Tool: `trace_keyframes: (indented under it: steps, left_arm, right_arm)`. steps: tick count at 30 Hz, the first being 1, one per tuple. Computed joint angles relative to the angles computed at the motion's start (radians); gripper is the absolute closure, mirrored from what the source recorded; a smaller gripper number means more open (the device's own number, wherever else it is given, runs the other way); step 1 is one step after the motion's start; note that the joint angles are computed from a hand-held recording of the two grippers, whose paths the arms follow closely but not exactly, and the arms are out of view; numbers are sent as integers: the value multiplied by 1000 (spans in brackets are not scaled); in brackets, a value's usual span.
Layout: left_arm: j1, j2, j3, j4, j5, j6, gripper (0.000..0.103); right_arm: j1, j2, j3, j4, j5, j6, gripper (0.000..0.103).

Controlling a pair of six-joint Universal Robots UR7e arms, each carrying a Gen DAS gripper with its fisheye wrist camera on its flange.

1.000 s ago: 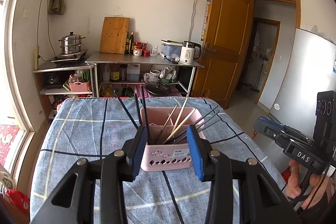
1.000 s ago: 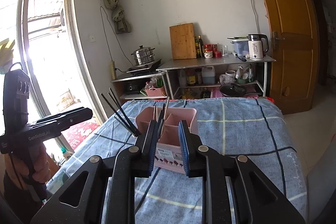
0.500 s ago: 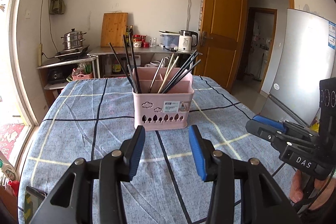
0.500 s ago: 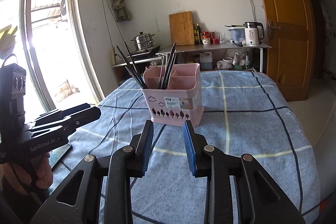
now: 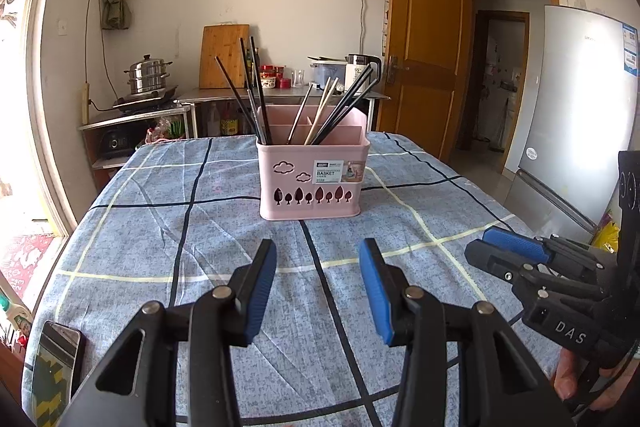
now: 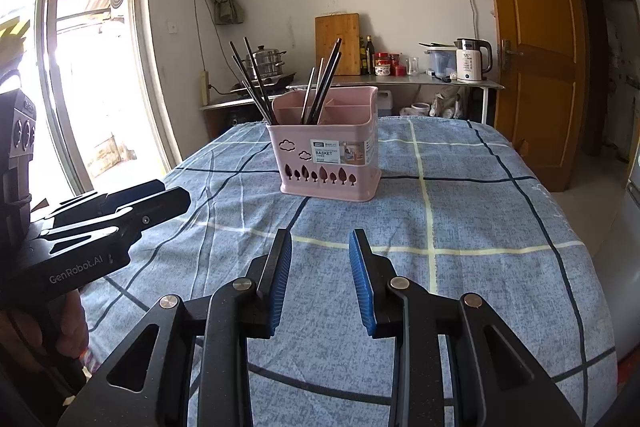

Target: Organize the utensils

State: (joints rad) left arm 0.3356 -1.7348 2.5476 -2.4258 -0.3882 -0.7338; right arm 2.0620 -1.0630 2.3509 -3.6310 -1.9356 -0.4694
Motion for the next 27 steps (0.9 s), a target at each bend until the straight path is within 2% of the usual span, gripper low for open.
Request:
trace_keyframes:
  steps: [6, 27]
  left_arm:
    - [0, 5, 11, -4, -15, -9, 58]
    - [-8, 9, 7, 38, 3, -49, 58]
  right_arm:
    - [-1, 6, 5, -14, -9, -3, 72]
    - [5, 11, 4, -25, -17, -8, 72]
